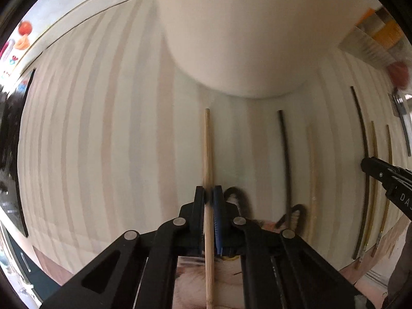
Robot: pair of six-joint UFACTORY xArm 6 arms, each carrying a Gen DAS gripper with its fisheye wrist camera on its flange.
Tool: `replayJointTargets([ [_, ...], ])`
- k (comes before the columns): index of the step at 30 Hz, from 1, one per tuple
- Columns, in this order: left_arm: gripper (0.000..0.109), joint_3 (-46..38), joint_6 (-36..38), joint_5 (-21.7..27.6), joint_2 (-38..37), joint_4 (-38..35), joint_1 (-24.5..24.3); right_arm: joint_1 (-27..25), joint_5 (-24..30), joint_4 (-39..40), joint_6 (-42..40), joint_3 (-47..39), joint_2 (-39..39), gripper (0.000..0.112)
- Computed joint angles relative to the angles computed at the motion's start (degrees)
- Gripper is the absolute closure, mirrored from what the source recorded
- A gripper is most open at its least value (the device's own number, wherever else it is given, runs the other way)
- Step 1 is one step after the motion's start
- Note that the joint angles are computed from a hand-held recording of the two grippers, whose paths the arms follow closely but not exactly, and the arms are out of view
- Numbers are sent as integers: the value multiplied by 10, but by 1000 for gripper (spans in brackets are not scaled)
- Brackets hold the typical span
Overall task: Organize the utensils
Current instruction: 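Lower both tools toward the remaining chopsticks on the cat mat, then close the left tool on a wooden chopstick while the right tool grasps a black chopstick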
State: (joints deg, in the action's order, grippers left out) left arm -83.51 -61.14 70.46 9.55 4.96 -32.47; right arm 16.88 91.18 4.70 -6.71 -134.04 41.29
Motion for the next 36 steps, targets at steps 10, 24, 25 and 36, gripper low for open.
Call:
replayJointTargets([
  [10, 104, 99, 0, -41, -72, -52, 17, 13, 3, 22, -2, 115, -73, 106],
  [24, 101, 0, 23, 4, -1, -37, -16, 44, 88, -15, -1, 15, -12, 106],
  [25, 101, 3, 22, 1, -2, -37, -16, 46, 93, -18, 0, 2, -4, 106],
  [36, 101, 10, 18, 2, -7, -35, -23, 97, 61, -70, 25, 29, -17, 106],
])
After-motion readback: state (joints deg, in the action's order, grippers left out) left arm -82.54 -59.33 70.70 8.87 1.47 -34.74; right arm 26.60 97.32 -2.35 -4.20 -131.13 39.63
